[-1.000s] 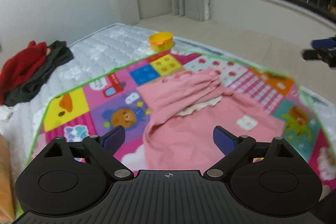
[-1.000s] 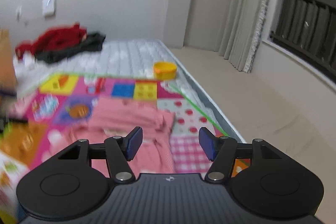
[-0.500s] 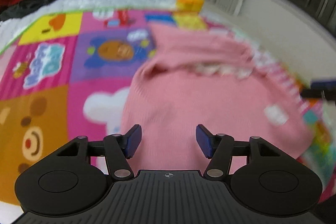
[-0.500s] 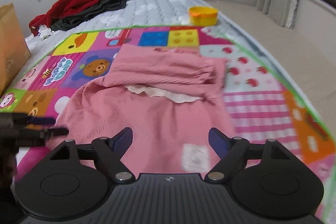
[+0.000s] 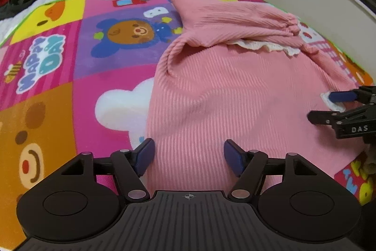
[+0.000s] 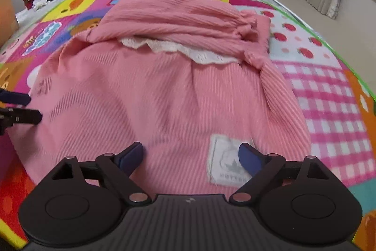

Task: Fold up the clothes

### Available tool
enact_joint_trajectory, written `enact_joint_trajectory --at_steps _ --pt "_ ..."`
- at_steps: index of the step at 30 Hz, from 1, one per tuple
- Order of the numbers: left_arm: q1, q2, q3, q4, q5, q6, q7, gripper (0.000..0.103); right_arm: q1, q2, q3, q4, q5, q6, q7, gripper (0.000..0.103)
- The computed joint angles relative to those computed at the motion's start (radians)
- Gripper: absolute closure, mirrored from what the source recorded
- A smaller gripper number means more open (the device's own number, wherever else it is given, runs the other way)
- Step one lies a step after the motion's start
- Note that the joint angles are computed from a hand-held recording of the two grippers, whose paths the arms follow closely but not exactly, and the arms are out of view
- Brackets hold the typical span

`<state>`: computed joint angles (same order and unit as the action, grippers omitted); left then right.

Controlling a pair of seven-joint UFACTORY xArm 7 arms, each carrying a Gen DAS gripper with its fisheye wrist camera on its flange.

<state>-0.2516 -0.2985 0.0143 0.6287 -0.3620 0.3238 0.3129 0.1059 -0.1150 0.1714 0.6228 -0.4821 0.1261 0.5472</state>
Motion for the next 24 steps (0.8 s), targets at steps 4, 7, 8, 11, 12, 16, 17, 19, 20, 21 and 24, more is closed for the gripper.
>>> enact_joint_trajectory --at_steps 4,7,8,11,12,16,17,19,20,21,24 --pt "0.028 -0.012 -0.026 0.004 0.058 0.037 -0.048 0.031 0.032 -0.082 -0.012 -0.045 0.065 0.050 -0.119 0.014" --pt "0.024 -0.025 -0.018 0.011 0.064 0.070 -0.047 0.030 0.007 -0.148 0.031 -0.065 0.001 0.053 -0.163 0.017" --pt "0.022 -0.029 -0.014 0.013 0.062 0.081 -0.043 0.030 0.016 -0.172 0.036 -0.077 -0.012 0.031 -0.206 0.017" --pt "-0.047 -0.068 0.064 0.016 -0.071 0.085 0.089 0.029 0.098 -0.182 0.012 -0.070 0.042 0.004 -0.380 0.018" --pt "-0.063 -0.091 0.078 0.004 -0.105 0.053 0.135 0.026 0.121 -0.162 0.011 -0.052 0.065 0.009 -0.428 0.020" --pt "-0.152 -0.185 0.134 -0.082 -0.199 -0.193 0.298 0.009 0.214 -0.079 0.001 0.033 0.169 0.037 -0.631 0.034" --pt "-0.186 -0.200 0.163 -0.105 -0.204 -0.261 0.317 0.008 0.234 -0.056 -0.001 0.055 0.209 0.046 -0.665 0.037" --pt "-0.237 -0.207 0.222 -0.109 -0.198 -0.288 0.328 0.008 0.270 -0.011 -0.004 0.100 0.296 0.064 -0.725 0.039" --pt "-0.253 -0.204 0.246 -0.105 -0.193 -0.287 0.326 0.008 0.286 0.010 -0.003 0.123 0.338 0.078 -0.761 0.039" --pt "-0.263 -0.195 0.265 -0.098 -0.187 -0.279 0.315 0.008 0.291 0.029 0.008 0.140 0.343 0.092 -0.778 0.039" --pt "-0.254 -0.155 0.284 -0.075 -0.168 -0.252 0.267 0.008 0.293 0.087 0.043 0.180 0.260 0.122 -0.748 0.039"
